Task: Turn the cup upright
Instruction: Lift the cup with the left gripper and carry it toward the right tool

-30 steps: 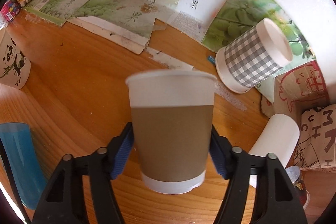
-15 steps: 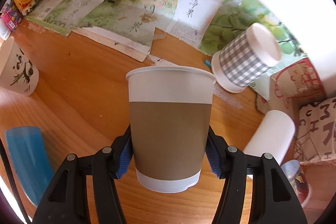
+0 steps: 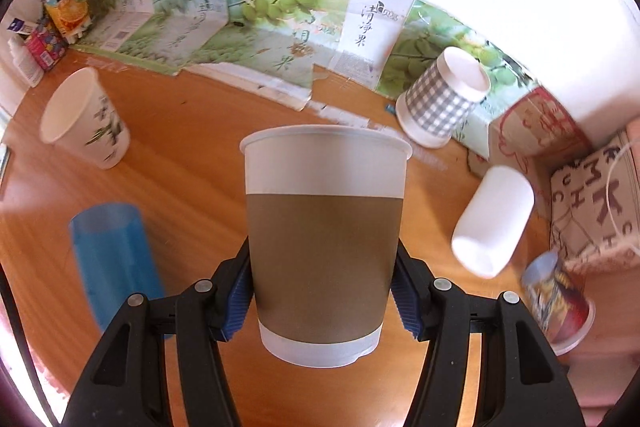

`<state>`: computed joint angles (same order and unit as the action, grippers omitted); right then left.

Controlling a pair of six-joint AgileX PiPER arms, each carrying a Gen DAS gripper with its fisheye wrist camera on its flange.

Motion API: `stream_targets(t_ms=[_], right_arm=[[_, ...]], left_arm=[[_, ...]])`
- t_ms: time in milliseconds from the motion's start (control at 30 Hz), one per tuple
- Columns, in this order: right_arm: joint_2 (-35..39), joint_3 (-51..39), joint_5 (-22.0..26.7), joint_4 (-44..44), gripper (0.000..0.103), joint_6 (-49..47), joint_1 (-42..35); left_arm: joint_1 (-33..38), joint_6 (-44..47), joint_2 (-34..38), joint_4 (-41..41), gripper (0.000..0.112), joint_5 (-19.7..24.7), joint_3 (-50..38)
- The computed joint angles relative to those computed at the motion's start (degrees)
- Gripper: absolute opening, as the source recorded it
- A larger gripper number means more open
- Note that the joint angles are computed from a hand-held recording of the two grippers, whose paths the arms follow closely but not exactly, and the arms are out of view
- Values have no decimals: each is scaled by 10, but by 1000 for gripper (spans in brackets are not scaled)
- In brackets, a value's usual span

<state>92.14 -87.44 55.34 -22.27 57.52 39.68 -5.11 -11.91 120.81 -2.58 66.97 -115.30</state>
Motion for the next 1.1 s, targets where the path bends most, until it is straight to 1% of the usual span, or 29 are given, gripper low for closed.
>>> stream_targets(t_ms=[167,300,467,600,733,900,967,1100], right_arm=[[-17,17,-16,-15,90,16,28],[-22,23,-25,-11,90,12,41],[-24,39,-57,5,90,5,53],[-22,54,-85,37,90,-7,56],[-14,64,-103,56,90,-11,67],[-8,85,-138,68,90,2,77],[-2,88,-144,63,90,18,82],[9,88,-136,9,90,97,105]], left_arm=[[17,5,-83,-5,64,-37,128],[33,16,-137,-8,64,-59,207],[54,27,-193,-9,64,-91,285],[61,28,-238,10,64,-120,344],[74,52,-276,6,64,-141,400],[94,103,-312,-12,64,-161,454],[109,151,-321,-44,64,-166,470],[137,244,-334,-94,64,-167,497]])
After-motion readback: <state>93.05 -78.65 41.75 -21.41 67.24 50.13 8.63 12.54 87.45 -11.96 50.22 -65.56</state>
